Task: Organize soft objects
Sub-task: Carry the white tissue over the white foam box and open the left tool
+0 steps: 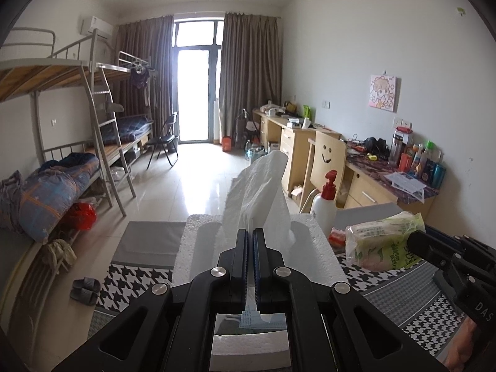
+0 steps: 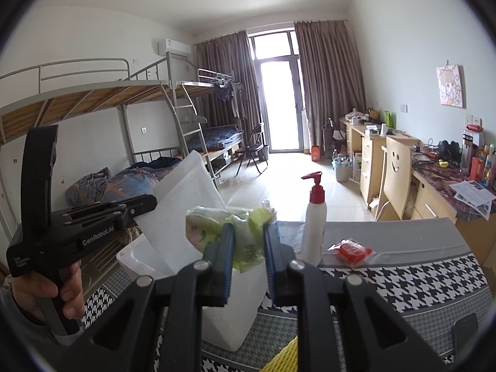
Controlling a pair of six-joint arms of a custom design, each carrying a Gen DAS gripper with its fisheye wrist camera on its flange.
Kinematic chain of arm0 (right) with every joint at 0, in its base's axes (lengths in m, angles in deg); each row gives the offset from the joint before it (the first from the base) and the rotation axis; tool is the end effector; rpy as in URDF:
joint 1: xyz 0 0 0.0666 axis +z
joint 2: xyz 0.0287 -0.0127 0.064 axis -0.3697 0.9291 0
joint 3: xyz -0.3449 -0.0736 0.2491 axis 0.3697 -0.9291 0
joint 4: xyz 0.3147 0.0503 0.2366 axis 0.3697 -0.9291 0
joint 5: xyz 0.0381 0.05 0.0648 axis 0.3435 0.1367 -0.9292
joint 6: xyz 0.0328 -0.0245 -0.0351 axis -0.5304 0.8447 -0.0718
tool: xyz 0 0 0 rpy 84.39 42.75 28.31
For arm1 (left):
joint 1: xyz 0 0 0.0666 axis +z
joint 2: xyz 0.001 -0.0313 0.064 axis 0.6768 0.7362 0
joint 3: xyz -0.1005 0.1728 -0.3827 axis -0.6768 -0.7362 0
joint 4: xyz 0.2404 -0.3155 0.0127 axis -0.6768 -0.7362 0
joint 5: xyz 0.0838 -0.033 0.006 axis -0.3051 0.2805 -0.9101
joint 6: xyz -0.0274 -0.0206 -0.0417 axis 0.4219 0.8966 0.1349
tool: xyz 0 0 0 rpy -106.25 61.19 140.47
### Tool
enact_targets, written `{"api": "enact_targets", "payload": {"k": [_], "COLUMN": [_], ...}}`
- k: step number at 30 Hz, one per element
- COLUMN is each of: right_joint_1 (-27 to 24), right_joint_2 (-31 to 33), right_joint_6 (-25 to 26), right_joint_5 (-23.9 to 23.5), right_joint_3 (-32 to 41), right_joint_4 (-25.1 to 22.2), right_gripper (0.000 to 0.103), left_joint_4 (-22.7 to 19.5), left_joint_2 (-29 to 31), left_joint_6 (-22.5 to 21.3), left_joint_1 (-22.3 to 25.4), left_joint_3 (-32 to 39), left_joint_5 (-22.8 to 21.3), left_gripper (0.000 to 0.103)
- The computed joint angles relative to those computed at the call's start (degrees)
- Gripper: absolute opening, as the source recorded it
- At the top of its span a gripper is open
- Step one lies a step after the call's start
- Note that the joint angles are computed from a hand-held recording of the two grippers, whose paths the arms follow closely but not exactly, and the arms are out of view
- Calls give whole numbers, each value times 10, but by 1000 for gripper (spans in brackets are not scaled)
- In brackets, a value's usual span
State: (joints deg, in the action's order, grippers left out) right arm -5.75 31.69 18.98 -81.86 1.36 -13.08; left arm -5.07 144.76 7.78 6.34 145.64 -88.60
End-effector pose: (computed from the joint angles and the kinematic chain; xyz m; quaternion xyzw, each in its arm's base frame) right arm 0.3329 0.0966 0.5316 -0.0808 0.8235 0.1324 0.5457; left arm 0.3626 -0.2529 0.5200 0.1000 0.8478 -0.0874 0.5135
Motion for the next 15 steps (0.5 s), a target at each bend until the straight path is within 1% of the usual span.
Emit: {"api": "enact_targets", "payload": {"k": [9,13,15], "right_joint_1": [3,4,6], "right_joint_2": [7,9,9], "right_joint_6": [-3,-6,-6], "right_joint_5": [7,10,12], "right_joint_3": [6,7,8], "right_joint_4": [-6,-8,-9], "right_gripper": [22,22,22], "left_joint_4": [-26,-30,-37], "left_joint_2": [16,19,20], "left_joint_6": [8,6,3], "left_joint_1": [7,6,6], "left_joint_3": [9,11,12], "left_joint_5": [15,13,12], "left_gripper": [3,3,5]}}
